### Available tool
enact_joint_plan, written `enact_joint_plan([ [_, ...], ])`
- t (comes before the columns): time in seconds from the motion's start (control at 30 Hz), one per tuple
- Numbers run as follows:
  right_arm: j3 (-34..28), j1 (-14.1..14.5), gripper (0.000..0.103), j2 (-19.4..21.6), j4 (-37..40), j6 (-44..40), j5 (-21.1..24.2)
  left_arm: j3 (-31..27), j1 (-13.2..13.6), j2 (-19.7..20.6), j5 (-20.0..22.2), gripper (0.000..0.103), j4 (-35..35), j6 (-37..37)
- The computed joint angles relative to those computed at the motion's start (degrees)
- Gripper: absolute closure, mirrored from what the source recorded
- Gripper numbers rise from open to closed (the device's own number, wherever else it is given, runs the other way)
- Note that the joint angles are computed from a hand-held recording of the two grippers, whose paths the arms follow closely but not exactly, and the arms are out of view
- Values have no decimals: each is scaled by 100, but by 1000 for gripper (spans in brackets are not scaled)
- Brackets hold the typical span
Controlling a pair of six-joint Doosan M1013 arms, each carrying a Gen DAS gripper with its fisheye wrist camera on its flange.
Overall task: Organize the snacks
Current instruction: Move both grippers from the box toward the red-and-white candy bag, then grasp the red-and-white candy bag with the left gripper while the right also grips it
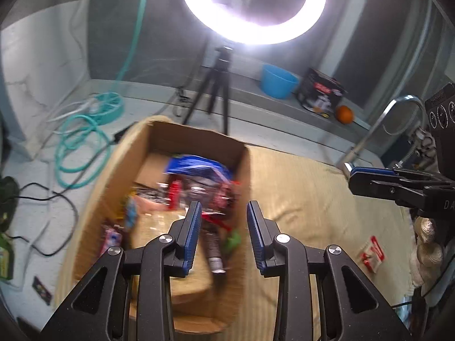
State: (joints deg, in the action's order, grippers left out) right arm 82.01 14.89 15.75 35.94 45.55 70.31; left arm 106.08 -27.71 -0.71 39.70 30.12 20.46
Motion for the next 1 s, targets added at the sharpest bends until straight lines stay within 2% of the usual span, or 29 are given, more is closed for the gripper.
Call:
enact_joint_plan([
  [0.17, 174, -509, 49, -167, -99, 296, -90, -214, -125, 263, -459, 72, -714, 806],
  [0.27, 275, -818, 43, -247, -199, 493, -172, -382, -225, 468, -661, 72, -1256, 1415],
  [0.5, 502, -1557, 41, -303, -470, 1136, -303, -844, -407, 1029, -924, 72, -3205, 3411],
  [0.6, 633, -1799, 41, -296, -656, 1414, -394, -1082, -469, 1296, -863, 72, -4053, 4376],
  [0.77, 762, -2179, 41, -134, -591, 1795, -143, -1476, -495, 1739, -463, 71, -5341, 5604],
  [1.0, 762, -2312, 41, 125, -604, 1736, -42, -1782, -588, 2095, 25, 71, -5479, 5431],
])
